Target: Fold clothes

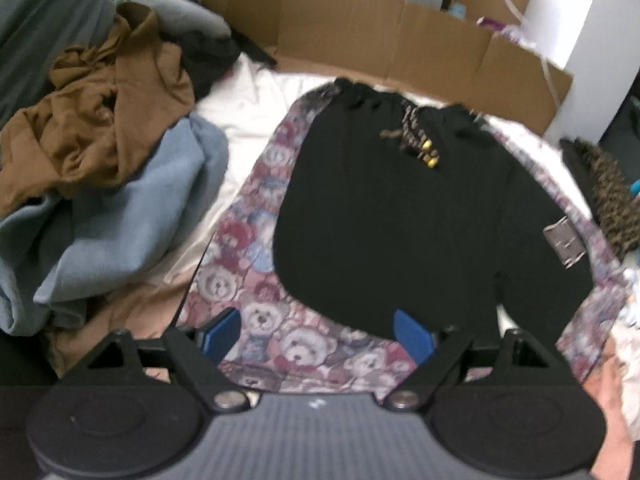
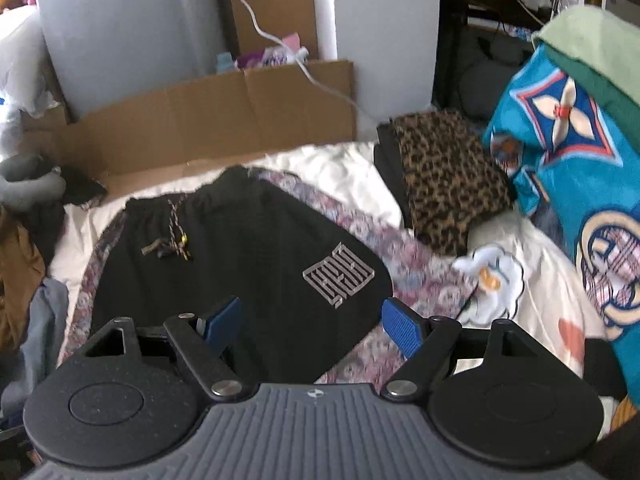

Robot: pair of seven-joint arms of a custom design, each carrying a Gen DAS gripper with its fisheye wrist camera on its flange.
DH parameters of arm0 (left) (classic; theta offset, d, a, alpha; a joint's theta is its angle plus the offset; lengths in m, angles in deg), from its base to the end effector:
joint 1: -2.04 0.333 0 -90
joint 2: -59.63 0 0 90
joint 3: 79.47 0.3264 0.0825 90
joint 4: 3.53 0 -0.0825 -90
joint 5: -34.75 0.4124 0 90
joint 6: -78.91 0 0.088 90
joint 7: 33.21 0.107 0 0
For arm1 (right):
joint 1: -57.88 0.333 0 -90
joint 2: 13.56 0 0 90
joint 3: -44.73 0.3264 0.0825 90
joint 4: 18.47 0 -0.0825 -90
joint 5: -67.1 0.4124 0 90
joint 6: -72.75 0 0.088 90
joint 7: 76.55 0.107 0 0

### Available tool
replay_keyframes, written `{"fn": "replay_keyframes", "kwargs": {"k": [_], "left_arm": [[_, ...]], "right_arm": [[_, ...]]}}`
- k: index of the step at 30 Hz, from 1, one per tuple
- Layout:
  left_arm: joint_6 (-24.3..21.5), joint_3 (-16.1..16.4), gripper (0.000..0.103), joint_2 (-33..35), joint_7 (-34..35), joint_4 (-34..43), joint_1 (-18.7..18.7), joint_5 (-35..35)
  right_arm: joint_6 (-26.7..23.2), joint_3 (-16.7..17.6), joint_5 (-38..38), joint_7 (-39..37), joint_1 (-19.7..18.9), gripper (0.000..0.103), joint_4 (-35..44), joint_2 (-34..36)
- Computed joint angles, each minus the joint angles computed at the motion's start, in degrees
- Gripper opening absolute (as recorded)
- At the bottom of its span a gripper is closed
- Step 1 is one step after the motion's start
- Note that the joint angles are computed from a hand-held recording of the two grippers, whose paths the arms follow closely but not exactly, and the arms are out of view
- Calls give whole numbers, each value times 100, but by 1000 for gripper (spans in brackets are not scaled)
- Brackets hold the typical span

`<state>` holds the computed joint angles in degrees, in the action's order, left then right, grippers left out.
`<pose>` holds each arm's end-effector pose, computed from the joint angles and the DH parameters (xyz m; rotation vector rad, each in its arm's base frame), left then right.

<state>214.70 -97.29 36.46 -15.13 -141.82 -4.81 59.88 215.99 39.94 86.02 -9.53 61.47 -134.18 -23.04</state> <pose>0.4346 -0.2024 0.4882 -2.3140 1.2796 -0.4664 0.5811 -0.0173 0.5993 -1.9232 1.6099 -0.4940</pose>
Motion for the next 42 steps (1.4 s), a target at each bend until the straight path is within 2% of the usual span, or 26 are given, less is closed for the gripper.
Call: {"fn": "replay_keyframes", "kwargs": {"k": [2, 3, 5, 11, 18, 26, 30, 35, 39, 42], "left_arm": [[-175, -29, 84, 22, -84, 2, 38, 35], [-231, -25, 80, 16, -142, -17, 48, 34], [-184, 40, 76, -61, -271, -128, 49, -61], [-291, 63, 76, -137, -424, -217, 75, -141], [-301, 134, 71, -354, -522, -213, 175, -149], [-730, 330, 71, -705, 823, 25, 255, -82], [-850, 480, 53, -746, 1296, -89, 296, -360], [-741, 707, 40, -672, 1909, -282, 345, -796], [-821, 807, 28, -426, 2382, -312, 414, -1122], [-746, 901, 28, -284, 2643, -362, 445, -1400]], "right_arm": [[54, 23, -54, -2, 6, 83, -180, -80], [87, 30, -73, -24, 17, 83, -268, -121], [163, 40, -115, -56, 40, 83, -436, -197], [329, 33, -154, -174, 119, 83, -853, -393], [309, 67, -374, 31, 137, 83, -1300, -504], [651, 104, -321, 185, 259, 83, -1691, -545], [686, 55, -150, 78, 385, 82, -1834, -570], [648, 1, 113, -301, 550, 80, -1960, -582], [540, -49, 514, -740, 711, 72, -1997, -558], [467, -47, 795, -1093, 816, 66, -2040, -538]]}}
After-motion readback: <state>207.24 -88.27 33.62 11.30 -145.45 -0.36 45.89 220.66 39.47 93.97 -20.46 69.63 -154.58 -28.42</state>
